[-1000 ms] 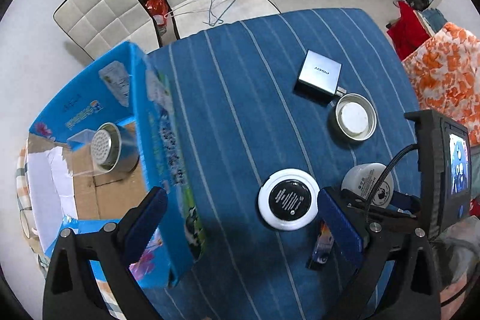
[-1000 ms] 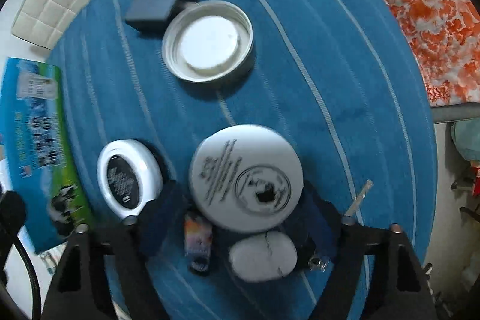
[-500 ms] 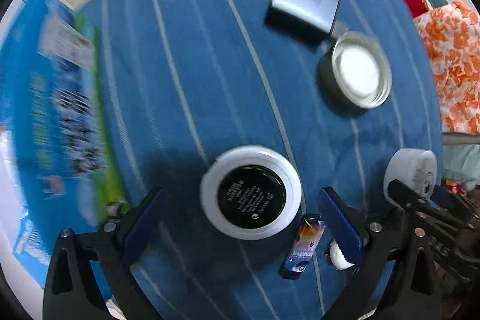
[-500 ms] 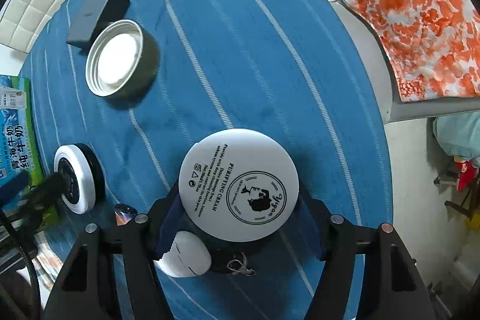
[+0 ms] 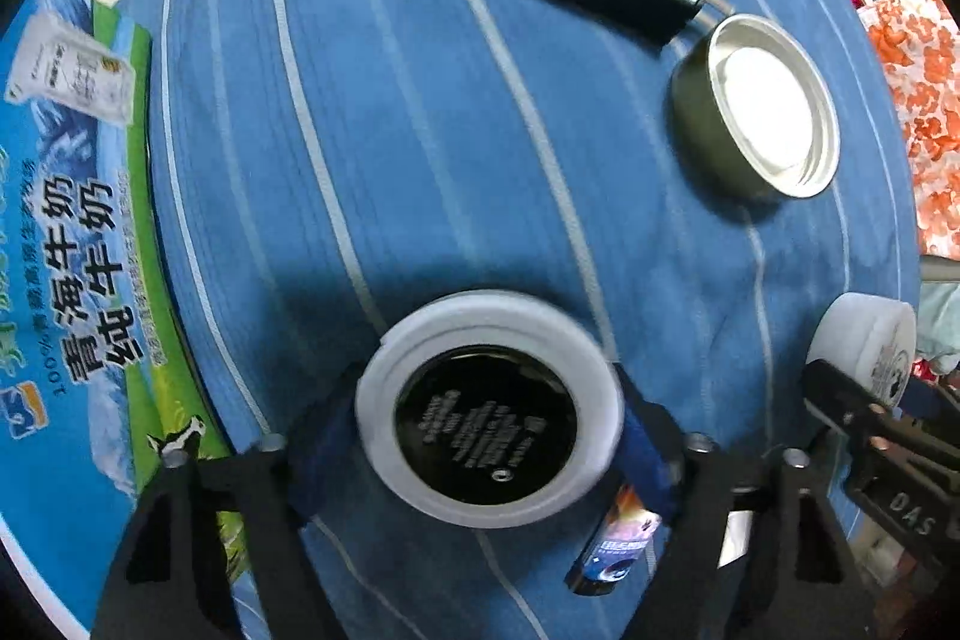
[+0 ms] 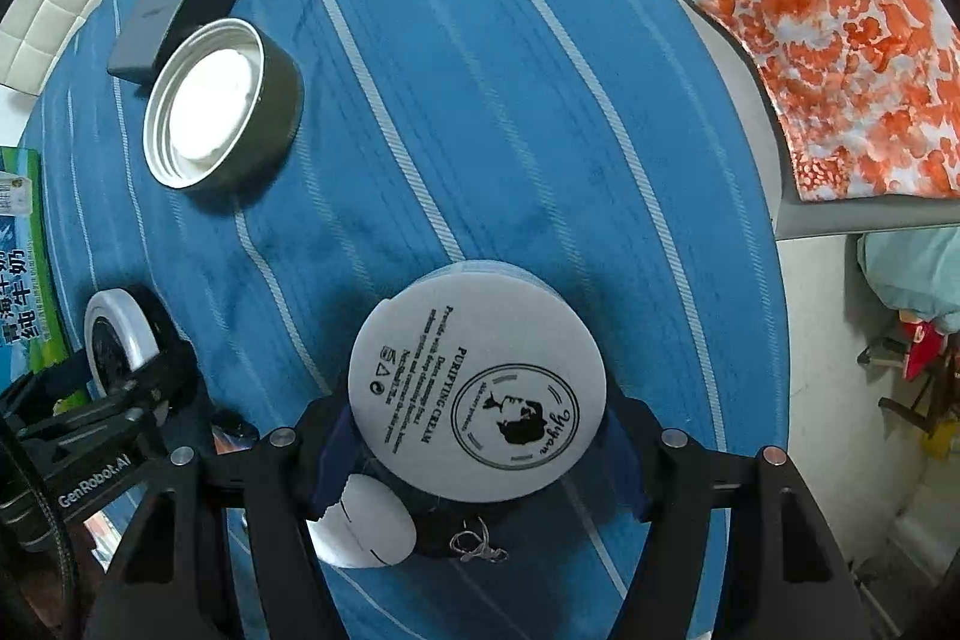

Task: Organize rigid objects
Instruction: 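Grasp the black-lidded jar with the left tool while the right tool grasps the white cream jar, then place both jars into the carton beside the clear box and open both tools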

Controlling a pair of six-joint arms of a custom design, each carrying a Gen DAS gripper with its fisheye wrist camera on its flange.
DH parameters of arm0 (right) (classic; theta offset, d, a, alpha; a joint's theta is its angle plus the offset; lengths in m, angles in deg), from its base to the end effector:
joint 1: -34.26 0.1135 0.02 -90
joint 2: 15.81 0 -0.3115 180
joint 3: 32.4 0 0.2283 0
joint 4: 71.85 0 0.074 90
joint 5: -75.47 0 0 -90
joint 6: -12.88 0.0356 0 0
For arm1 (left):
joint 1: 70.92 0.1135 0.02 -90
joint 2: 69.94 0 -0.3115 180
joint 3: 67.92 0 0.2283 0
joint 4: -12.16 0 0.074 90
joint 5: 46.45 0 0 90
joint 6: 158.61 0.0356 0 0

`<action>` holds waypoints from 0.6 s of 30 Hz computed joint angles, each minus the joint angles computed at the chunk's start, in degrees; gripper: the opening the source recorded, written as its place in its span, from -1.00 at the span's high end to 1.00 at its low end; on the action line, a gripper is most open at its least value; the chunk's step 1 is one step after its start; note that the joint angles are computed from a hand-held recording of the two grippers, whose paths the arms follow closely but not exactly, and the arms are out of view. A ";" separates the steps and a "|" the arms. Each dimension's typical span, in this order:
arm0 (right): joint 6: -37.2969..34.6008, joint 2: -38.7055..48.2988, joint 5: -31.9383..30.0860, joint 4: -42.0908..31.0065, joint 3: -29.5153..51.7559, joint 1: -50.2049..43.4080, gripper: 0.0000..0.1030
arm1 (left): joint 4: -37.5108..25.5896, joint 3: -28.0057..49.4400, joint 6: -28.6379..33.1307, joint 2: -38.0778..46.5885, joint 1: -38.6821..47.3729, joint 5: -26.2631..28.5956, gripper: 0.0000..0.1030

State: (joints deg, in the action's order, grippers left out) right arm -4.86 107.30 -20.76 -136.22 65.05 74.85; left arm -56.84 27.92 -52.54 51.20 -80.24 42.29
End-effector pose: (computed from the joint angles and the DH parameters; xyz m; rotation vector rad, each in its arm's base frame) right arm 0.2981 0.2605 0.1662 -0.8321 -2.9336 -0.0911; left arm 0.3744 -0.0606 0.1733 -0.6749 -2.9901 -0.0269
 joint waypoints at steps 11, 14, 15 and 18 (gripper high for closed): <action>0.58 0.35 2.04 -1.74 2.16 2.07 -0.36 | 3.81 -4.75 0.99 -6.71 0.63 0.05 -0.42; 1.22 -0.77 3.75 -3.63 4.19 3.63 -0.36 | 3.43 -4.61 2.04 -10.13 1.16 1.19 -0.42; 1.42 -1.24 4.36 -4.40 5.08 4.11 -0.36 | 3.08 -4.42 2.42 -11.04 1.44 1.68 -0.42; 1.90 -3.06 6.59 -7.53 8.51 5.48 -0.36 | 0.31 -2.64 3.85 -14.43 3.35 4.41 -0.42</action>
State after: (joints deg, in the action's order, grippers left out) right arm -2.96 104.24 -14.17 -143.75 73.56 80.33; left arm -56.53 25.28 -48.69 36.78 -76.89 46.69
